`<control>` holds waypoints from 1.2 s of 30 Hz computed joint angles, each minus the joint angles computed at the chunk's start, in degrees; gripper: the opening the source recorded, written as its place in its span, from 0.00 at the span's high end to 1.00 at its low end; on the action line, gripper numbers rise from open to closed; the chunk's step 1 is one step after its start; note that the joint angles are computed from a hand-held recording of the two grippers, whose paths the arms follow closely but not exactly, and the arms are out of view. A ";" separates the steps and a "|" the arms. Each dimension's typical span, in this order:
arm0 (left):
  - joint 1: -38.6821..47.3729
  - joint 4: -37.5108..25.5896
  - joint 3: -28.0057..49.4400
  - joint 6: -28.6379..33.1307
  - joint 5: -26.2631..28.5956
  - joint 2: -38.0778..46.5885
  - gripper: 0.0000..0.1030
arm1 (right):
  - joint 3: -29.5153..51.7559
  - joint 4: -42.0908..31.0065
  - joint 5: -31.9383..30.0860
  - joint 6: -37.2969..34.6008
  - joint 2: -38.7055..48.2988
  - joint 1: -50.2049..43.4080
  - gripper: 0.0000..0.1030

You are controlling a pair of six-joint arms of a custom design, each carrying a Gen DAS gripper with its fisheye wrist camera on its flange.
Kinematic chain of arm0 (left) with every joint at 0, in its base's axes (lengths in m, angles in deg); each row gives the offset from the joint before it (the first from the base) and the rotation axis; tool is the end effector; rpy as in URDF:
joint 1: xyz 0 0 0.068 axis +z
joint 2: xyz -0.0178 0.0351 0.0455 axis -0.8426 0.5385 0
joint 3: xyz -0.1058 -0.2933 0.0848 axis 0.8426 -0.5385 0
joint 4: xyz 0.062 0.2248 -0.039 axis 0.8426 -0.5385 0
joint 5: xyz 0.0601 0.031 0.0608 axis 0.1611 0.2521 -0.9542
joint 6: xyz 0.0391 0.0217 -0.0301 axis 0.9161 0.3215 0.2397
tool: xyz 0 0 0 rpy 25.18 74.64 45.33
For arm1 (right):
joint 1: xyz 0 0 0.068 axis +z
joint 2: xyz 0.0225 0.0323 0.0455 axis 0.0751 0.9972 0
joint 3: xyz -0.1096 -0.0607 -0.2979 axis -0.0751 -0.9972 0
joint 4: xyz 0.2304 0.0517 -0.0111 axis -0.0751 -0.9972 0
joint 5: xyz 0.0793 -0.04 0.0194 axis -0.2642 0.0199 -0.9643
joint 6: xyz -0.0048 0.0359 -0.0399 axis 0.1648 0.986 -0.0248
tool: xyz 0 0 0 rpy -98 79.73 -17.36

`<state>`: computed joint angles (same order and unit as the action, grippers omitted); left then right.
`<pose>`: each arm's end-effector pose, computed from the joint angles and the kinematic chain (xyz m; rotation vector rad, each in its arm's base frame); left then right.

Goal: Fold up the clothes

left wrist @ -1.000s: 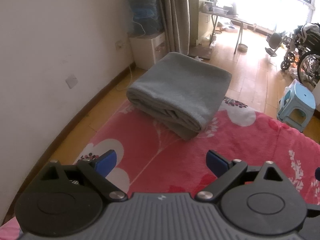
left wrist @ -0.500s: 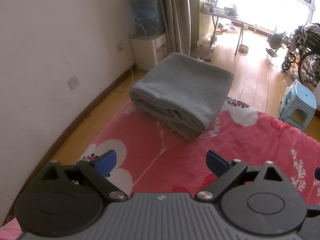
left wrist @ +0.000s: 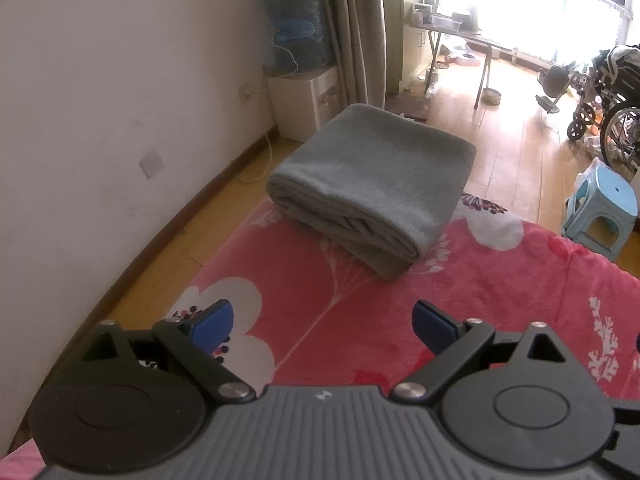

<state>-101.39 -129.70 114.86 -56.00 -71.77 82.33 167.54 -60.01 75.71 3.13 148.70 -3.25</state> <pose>0.2233 -0.1871 0.4117 -0.4238 2.5018 0.3134 0.2310 -0.0250 0.3938 -0.3857 2.5100 -0.0056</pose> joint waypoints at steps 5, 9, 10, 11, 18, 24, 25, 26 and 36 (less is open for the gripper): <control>-0.18 -0.08 -0.48 0.07 -0.27 -0.56 0.06 | 0.00 0.08 0.19 0.14 -0.35 0.42 0.13; -0.36 -0.35 -0.65 -0.11 -0.77 -0.74 0.06 | 0.12 0.19 0.20 0.22 -0.43 0.74 0.13; -0.36 -0.45 -0.55 -0.06 -0.87 -0.75 0.06 | 0.17 0.18 0.22 0.23 -0.42 0.80 0.13; -0.29 -0.46 -0.55 0.02 -0.92 -0.82 0.06 | 0.24 0.16 0.24 0.24 -0.42 0.85 0.13; -0.09 -0.34 -0.59 0.81 -0.86 -1.04 0.06 | 0.50 0.05 0.25 0.55 -0.30 0.95 0.13; -0.24 -0.33 -0.89 1.08 -1.11 -1.23 0.06 | 0.78 -0.17 0.17 0.51 -0.11 0.86 0.13; -0.21 -0.33 -0.95 1.10 -1.18 -1.29 0.06 | 0.80 -0.22 0.21 0.51 -0.12 0.93 0.13; -0.26 -0.34 -0.94 1.03 -1.22 -1.23 0.06 | 0.79 -0.25 0.27 0.55 -0.13 1.00 0.13; -0.36 -0.37 -0.90 1.10 -1.38 -1.01 0.06 | 0.17 0.06 0.57 1.01 -0.38 1.45 0.13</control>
<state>-101.75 -130.08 113.96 -54.90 -73.14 81.32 167.71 -59.95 76.28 4.14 148.32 -1.80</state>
